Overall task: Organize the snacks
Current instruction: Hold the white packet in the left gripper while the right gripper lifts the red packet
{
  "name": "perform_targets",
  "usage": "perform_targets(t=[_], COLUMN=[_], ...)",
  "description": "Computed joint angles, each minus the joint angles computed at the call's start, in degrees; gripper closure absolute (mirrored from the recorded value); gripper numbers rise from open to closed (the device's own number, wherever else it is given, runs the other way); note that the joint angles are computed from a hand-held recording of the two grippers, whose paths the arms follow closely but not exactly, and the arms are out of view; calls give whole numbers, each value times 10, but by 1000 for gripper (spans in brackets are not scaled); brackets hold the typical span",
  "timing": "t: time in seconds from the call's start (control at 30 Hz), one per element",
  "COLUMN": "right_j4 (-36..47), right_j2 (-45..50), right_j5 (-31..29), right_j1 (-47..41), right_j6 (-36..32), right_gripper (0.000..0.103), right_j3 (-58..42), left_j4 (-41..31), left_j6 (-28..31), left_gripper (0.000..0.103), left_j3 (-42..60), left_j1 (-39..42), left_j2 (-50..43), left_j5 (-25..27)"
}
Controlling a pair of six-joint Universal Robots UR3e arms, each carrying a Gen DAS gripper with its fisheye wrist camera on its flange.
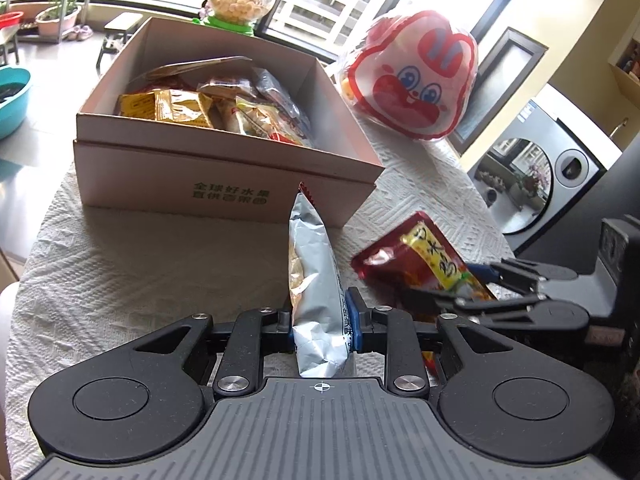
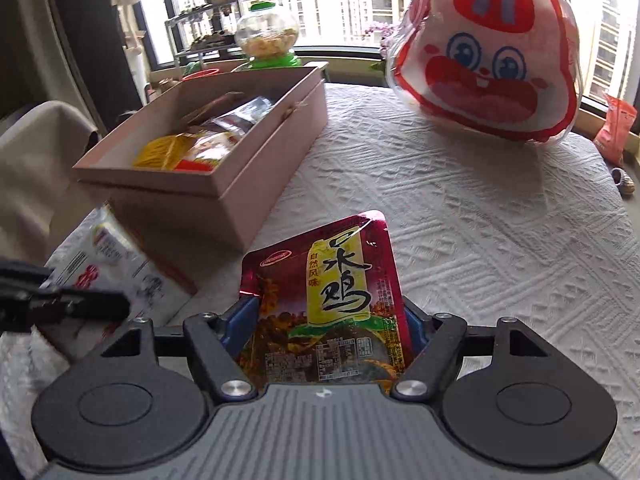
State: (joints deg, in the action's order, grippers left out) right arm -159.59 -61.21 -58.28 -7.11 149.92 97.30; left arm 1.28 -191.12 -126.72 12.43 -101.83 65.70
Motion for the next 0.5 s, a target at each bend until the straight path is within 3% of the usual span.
perform_targets(t=[0.27,0.37,0.5], right_j4=[-104,-147,-103], right_j2=[-111,-98,-80], right_j5=[29,25,25], right_j1=[-39,-37,-39], right_j6=[-100,-95,-89], right_gripper=[21,14,6], right_j3=[215,223,181], left_j4=[-9,-11,-13], left_j6=[-1,0,1], left_gripper=[75,75,75], left_j3=[9,9,5], left_j1=[-4,-8,-7], left_j2=[-10,-9,-5], left_j5=[-3,2,1])
